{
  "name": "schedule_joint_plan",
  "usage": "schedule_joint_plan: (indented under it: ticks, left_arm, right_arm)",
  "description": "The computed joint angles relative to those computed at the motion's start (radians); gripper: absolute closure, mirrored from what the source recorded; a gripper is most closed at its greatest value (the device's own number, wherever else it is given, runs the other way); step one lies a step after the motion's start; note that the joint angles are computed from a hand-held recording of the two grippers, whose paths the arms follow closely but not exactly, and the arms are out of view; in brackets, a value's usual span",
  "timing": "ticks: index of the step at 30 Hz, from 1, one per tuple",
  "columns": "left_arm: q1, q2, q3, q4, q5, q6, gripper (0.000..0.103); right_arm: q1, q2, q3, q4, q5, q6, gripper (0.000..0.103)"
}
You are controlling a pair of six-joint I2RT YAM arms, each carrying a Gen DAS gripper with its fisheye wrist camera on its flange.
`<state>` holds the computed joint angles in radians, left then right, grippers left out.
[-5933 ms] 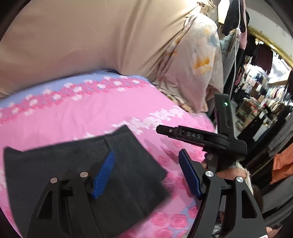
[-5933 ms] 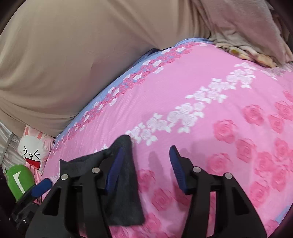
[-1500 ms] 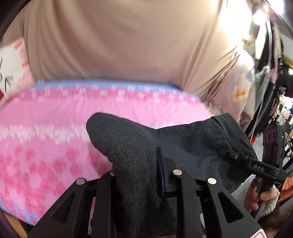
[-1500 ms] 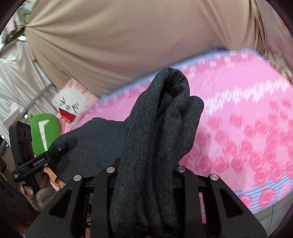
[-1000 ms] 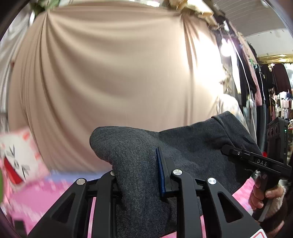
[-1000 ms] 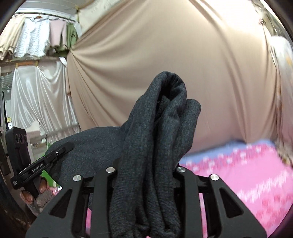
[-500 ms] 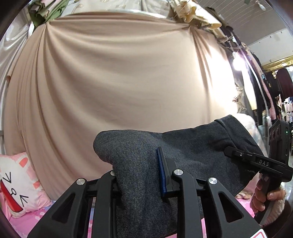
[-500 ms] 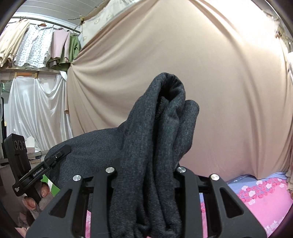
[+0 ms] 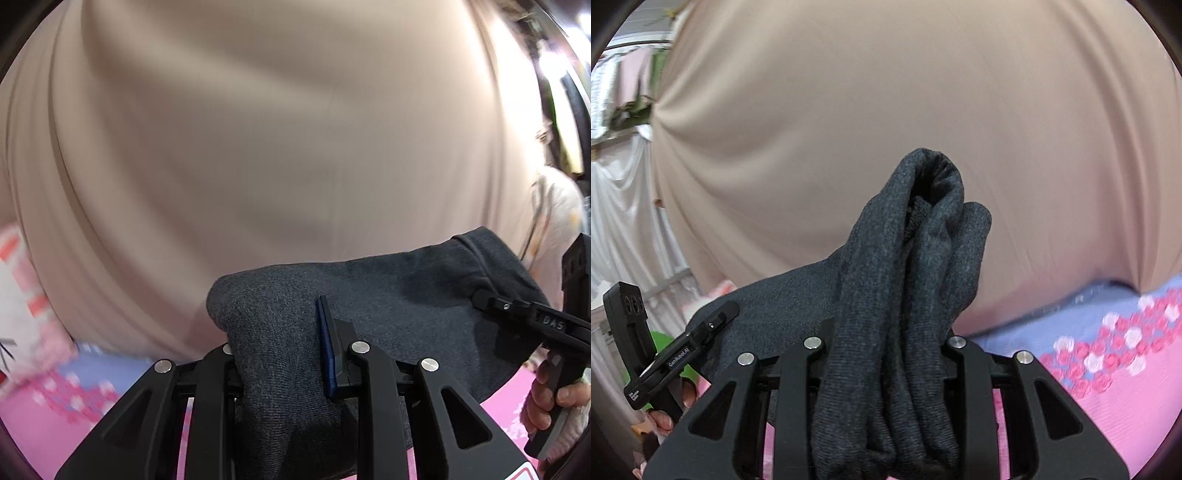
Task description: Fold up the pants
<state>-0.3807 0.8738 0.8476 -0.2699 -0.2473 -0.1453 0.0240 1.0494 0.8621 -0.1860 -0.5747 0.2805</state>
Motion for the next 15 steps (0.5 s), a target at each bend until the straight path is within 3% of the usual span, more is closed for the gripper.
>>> schedule_joint_plan:
  ticks: [3,5,8,10,11,12,14,15]
  left_arm:
    - [0.097,0.157,-0.065,0.106,0.105,-0.036,0.079]
    - [0.150,0.315,-0.107,0.160,0.182,-0.061,0.073]
    - [0.203,0.576,-0.098,0.118,0.266,-0.060,0.073]
    - [0.223,0.585,-0.166,0.156,0.263,-0.088,0.069]
    - [0.236,0.515,-0.241,0.205,0.267,-0.103,0.055]
    - [0.235,0.467,-0.272,0.213,0.251,-0.113,0.047]
    - [0.245,0.361,-0.327,0.218,0.240,-0.155,0.020]
    - [0.260,0.344,-0.326,0.207,0.259,-0.168,0.018]
  right_arm:
    - [0.004,0.140,-0.066,0.083,0.034,-0.026,0.071]
    - [0.010,0.268,-0.103,0.094,0.118,-0.083,0.063]
    - [0.002,0.410,-0.134,0.064,0.281,-0.151,0.061]
    - [-0.067,0.365,-0.220,0.113,0.239,-0.178,0.048]
    - [-0.095,0.331,-0.234,0.093,0.208,-0.178,0.045]
    - [-0.117,0.306,-0.231,0.052,0.176,-0.184,0.042]
    - [-0.132,0.284,-0.226,-0.002,0.114,-0.197,0.032]
    - [-0.129,0.308,-0.213,-0.012,0.098,-0.200,0.031]
